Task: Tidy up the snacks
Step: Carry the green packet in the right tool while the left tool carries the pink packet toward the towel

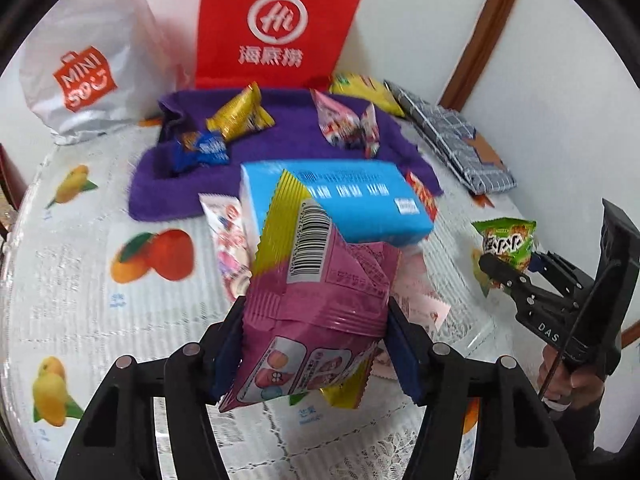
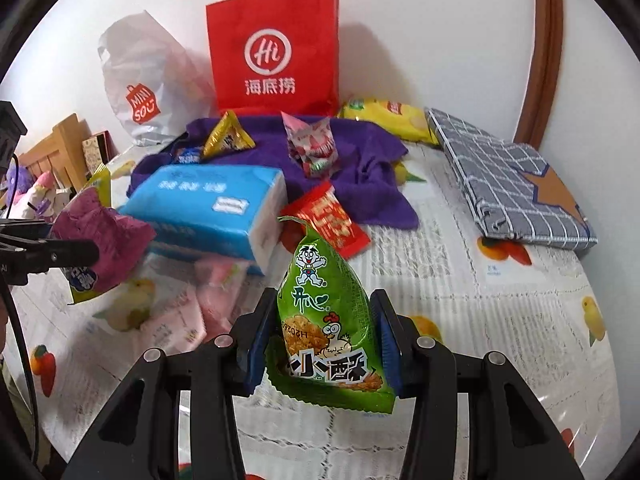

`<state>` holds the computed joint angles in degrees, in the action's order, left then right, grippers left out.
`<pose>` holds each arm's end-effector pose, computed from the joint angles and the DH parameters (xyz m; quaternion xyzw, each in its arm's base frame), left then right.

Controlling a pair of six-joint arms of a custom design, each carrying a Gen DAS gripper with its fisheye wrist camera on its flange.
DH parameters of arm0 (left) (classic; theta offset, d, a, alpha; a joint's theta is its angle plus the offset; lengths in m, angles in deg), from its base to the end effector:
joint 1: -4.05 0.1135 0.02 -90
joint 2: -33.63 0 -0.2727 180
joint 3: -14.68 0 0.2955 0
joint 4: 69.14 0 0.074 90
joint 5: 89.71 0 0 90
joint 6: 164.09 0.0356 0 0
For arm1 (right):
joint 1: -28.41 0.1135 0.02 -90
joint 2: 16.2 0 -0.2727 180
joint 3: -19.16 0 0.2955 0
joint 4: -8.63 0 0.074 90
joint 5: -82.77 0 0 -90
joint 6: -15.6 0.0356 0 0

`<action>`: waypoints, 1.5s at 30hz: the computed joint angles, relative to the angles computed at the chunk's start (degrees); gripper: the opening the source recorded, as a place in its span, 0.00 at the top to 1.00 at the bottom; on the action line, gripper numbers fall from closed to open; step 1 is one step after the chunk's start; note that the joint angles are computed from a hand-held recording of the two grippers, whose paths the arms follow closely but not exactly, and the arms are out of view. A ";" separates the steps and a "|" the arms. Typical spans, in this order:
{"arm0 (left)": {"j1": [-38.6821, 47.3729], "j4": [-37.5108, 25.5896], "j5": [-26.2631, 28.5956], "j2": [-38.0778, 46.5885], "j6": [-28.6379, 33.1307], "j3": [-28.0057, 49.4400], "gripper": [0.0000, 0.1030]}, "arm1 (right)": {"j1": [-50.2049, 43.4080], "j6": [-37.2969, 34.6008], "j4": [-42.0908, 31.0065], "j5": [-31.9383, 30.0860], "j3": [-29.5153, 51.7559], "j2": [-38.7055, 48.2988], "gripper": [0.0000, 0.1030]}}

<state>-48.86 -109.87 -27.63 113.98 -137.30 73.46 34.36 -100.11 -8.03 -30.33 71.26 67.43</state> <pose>0.1931 -0.2277 0.1803 -0.1421 0.9333 -0.0732 0.3217 0.3096 0.0463 0.1504 -0.3184 0.8611 0.1243 0.3765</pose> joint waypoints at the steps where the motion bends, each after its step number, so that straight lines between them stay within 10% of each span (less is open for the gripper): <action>1: 0.27 -0.07 -0.12 -0.37 0.08 0.03 0.40 | 0.47 0.36 -0.32 0.00 0.21 -0.50 0.55; 19: 12.38 -7.09 0.36 -5.96 10.54 9.75 0.40 | 12.90 8.71 -6.06 3.31 20.02 5.44 0.55; 45: 34.27 1.07 11.59 8.54 26.72 19.34 0.40 | 18.27 11.81 -12.99 7.54 55.96 36.50 0.55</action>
<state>-14.59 -108.80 -16.04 122.52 -110.58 92.79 52.63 -88.29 -21.02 -22.79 127.23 103.93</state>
